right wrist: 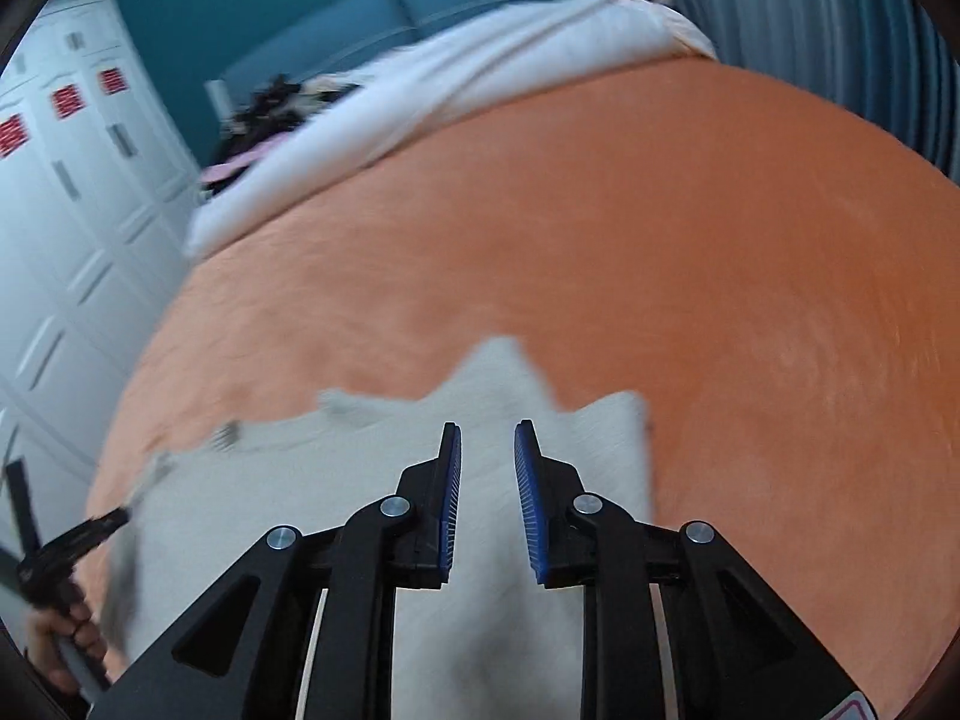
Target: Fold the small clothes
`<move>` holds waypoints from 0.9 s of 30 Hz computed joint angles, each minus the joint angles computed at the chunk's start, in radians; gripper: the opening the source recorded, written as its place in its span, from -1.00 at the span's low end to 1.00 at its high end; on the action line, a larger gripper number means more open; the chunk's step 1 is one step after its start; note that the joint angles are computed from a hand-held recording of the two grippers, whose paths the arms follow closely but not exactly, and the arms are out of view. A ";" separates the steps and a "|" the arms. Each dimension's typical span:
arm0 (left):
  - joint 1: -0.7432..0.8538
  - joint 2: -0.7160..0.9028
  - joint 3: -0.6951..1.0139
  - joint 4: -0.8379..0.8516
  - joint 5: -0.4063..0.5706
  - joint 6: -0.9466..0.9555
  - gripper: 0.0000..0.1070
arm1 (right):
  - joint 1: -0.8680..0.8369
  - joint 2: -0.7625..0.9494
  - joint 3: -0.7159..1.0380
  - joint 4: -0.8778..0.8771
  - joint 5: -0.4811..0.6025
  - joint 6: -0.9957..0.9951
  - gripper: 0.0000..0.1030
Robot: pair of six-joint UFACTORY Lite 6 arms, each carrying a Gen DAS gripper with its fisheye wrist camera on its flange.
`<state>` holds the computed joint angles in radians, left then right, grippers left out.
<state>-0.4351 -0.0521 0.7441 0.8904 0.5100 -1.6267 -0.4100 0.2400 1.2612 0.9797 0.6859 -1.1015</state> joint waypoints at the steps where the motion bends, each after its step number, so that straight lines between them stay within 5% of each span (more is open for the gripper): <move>1: -0.045 -0.003 0.009 -0.030 0.029 0.007 -0.26 | 0.002 -0.053 -0.062 -0.011 0.011 -0.029 -0.59; 6: -0.178 0.056 0.052 -0.160 0.078 0.011 -0.26 | 0.081 -0.093 -0.272 -0.207 -0.167 0.079 -0.60; 11: -0.295 0.073 0.035 -0.194 0.126 -0.073 -0.26 | -0.045 -0.272 -0.338 -0.097 0.095 0.005 -0.59; 15: -0.342 0.065 0.029 -0.222 0.161 -0.089 -0.26 | 0.003 -0.264 -0.471 -0.170 -0.048 -0.017 -0.61; 19: -0.396 0.004 -0.015 -0.242 0.211 -0.120 -0.26 | -0.133 -0.364 -0.460 -0.140 0.125 -0.031 -0.41; 21: -0.408 -0.038 -0.058 -0.257 0.219 -0.139 -0.26 | -0.175 -0.419 -0.473 -0.128 0.129 -0.037 -0.18; 27: -0.435 -0.174 -0.184 -0.290 0.245 -0.178 -0.26 | -0.493 -0.430 -0.489 -0.113 0.193 -0.159 0.06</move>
